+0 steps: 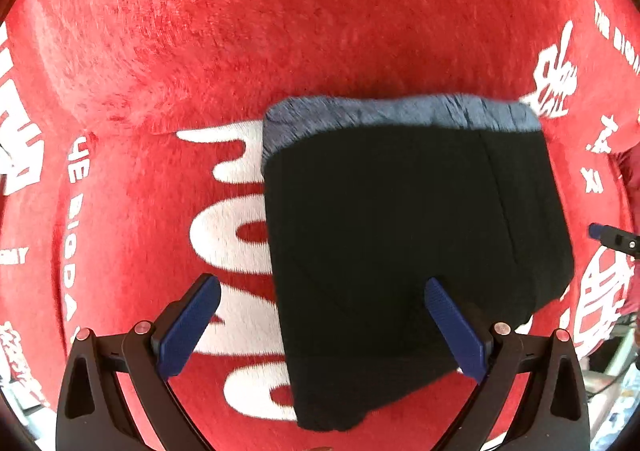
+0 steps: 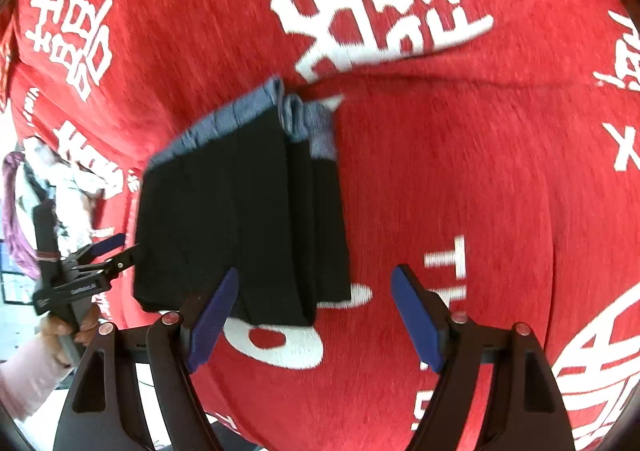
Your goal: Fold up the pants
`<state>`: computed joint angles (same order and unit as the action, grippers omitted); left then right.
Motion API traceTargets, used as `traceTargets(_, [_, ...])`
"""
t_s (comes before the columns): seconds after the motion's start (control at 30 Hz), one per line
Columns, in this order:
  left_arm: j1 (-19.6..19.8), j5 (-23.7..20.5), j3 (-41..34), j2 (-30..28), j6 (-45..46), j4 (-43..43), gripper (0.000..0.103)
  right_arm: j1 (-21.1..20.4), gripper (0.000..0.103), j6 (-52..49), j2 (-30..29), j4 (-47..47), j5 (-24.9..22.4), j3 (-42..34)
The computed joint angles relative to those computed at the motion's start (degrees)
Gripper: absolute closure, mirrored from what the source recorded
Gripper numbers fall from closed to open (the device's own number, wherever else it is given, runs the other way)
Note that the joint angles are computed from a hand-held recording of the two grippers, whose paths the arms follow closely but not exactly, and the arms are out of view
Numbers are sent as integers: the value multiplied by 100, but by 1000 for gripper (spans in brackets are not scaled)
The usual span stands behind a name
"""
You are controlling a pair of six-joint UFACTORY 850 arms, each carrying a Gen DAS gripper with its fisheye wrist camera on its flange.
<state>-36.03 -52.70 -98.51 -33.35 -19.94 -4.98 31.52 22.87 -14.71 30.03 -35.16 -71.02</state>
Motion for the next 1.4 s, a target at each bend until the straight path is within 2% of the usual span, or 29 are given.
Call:
traceTargets(0.13, [253, 32, -58, -192, 380, -732, 0, -363, 21, -1455, -254, 1631, -143, 36])
traceTargets(0.27, [449, 228, 112, -269, 1188, -1838, 0, -505, 21, -2496, -654, 2741, -379, -72])
traceTargets(0.37, [515, 358, 197, -374, 1489, -2347, 0, -574, 21, -3231, -967, 3355, -585, -169])
traceTargets(0.47, [535, 491, 221, -459, 1548, -2660, 0, -635, 21, -3496, -1305, 3607, -824, -287])
traceTargets(0.5, [544, 524, 232, -476, 1592, -2759, 0, -640, 16, -3636, -1347, 3805, -813, -255])
traceTargets(0.57, [575, 491, 227, -546, 1702, -3009, 0, -678, 16, -4054, -1349, 4441, -682, -150])
traceTargets(0.7, [619, 513, 273, -543, 1725, -3127, 3, -679, 17, -3772, -1364, 4674, -550, -101])
traceTargets(0.73, [603, 585, 320, -483, 1779, -3141, 15, -676, 19, -3621, -1346, 4576, -523, -106])
traceTargets(0.77, [609, 632, 353, -421, 1818, -3099, 22, -664, 33, -3464, -1334, 4380, -510, -142])
traceTargets(0.87, [553, 827, 528, -152, 1860, -2938, 38, -595, 49, -3288, -1225, 4251, -409, -128])
traceTargets(0.93, [598, 894, 722, 60, 2052, -3130, 44, -533, 55, -3206, -1084, 4258, -245, -79])
traceTargets(1.0, [651, 869, 882, 235, 2191, -3206, 44, -482, 59, -3256, -1038, 4430, -162, -98])
traceTargets(1.2, [761, 682, 1623, 1059, 2230, -3007, 44, -204, 60, -3390, -613, 4907, -233, 140])
traceTargets(1.33, [722, 585, 2144, 1564, 1849, -2601, 43, 204, 60, -3266, -438, 5143, -84, 279])
traceTargets(1.4, [680, 586, 2409, 1705, 1569, -2231, 39, 374, 60, -3216, -421, 5201, 2, 364])
